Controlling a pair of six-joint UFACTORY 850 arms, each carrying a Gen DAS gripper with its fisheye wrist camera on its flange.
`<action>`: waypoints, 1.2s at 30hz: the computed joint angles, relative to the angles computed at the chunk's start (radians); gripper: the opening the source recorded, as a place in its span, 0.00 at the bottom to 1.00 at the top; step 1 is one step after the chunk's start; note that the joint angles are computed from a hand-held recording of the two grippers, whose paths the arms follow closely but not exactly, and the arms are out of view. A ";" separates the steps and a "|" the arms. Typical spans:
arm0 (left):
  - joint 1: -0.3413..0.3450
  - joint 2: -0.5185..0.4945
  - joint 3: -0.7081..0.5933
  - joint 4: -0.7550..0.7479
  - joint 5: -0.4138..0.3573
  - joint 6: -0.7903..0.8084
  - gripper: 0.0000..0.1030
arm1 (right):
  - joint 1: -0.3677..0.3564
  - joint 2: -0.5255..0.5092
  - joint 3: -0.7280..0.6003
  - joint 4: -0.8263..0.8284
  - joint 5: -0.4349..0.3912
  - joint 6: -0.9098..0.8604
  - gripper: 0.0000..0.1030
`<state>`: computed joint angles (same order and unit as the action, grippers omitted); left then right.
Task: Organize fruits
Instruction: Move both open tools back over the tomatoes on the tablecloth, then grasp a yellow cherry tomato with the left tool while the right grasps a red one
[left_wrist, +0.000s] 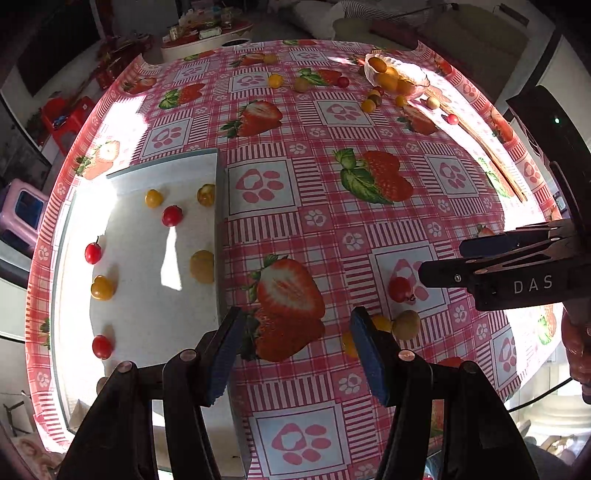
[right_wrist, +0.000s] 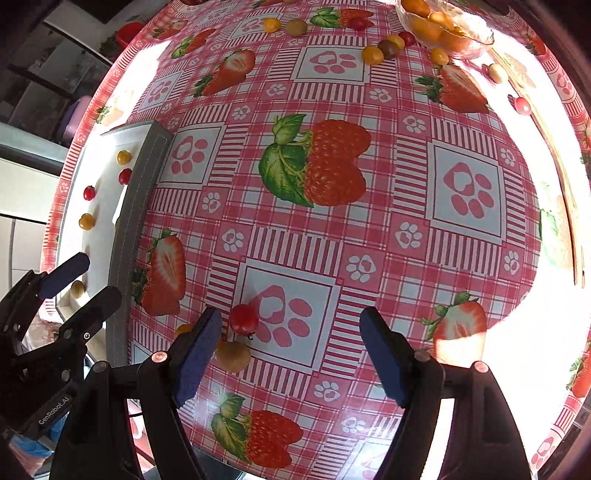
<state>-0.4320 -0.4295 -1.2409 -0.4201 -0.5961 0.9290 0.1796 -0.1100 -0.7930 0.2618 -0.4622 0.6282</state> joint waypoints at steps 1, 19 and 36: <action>-0.003 0.003 0.012 0.001 0.001 0.006 0.59 | 0.000 0.000 0.004 0.020 0.003 -0.018 0.72; -0.032 -0.025 0.066 -0.033 0.005 0.127 0.59 | 0.001 -0.090 -0.032 0.319 0.019 -0.389 0.31; -0.038 -0.051 0.041 -0.090 0.007 0.190 0.21 | -0.028 -0.046 0.017 0.348 0.026 -0.381 0.22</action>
